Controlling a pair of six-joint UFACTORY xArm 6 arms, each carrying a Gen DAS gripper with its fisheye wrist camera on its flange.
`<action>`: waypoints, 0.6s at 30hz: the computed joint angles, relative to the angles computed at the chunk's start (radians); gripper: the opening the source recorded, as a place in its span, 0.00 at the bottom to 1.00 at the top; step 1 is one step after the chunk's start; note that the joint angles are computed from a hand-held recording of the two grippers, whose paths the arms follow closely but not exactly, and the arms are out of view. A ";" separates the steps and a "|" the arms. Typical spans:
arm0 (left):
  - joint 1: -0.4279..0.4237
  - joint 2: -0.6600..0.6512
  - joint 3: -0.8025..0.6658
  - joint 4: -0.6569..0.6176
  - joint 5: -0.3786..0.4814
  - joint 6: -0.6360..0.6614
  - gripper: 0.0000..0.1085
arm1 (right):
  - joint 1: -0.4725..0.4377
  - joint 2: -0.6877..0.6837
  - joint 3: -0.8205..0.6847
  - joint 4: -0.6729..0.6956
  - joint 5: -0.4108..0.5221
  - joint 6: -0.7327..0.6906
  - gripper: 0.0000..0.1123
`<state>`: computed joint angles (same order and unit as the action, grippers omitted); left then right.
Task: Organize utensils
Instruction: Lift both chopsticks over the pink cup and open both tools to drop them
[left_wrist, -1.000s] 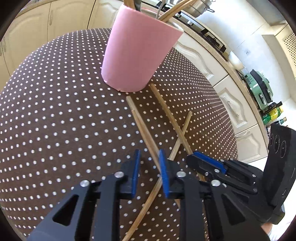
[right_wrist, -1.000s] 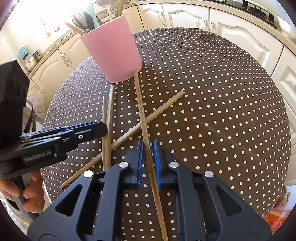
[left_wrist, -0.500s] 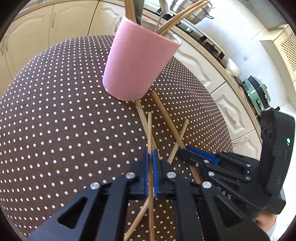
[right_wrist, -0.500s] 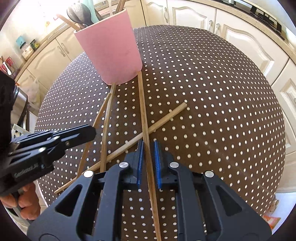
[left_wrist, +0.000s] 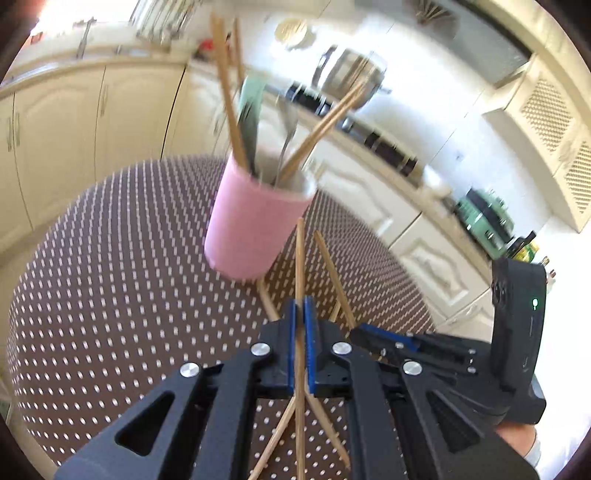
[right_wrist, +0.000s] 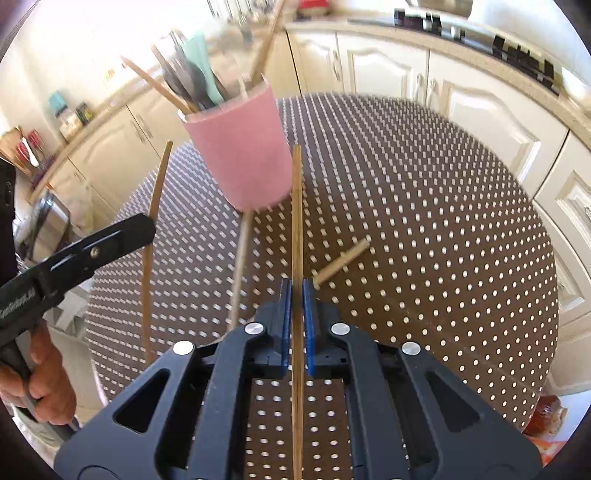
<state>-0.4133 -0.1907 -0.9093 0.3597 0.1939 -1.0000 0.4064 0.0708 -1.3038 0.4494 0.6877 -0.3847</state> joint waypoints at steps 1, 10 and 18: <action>0.006 -0.010 0.000 0.065 -0.013 -0.050 0.04 | -0.001 -0.016 0.011 0.047 -0.016 -0.034 0.06; 0.014 -0.021 -0.124 0.505 0.009 -0.399 0.04 | 0.033 -0.103 0.067 0.401 -0.201 -0.303 0.06; 0.016 -0.021 -0.259 0.845 0.125 -0.643 0.04 | 0.079 -0.034 -0.054 0.740 -0.338 -0.562 0.06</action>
<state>-0.3977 -0.2117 -1.1683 1.2051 0.3185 -1.6434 0.4850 0.0368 -1.3574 1.1898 0.3496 -0.9470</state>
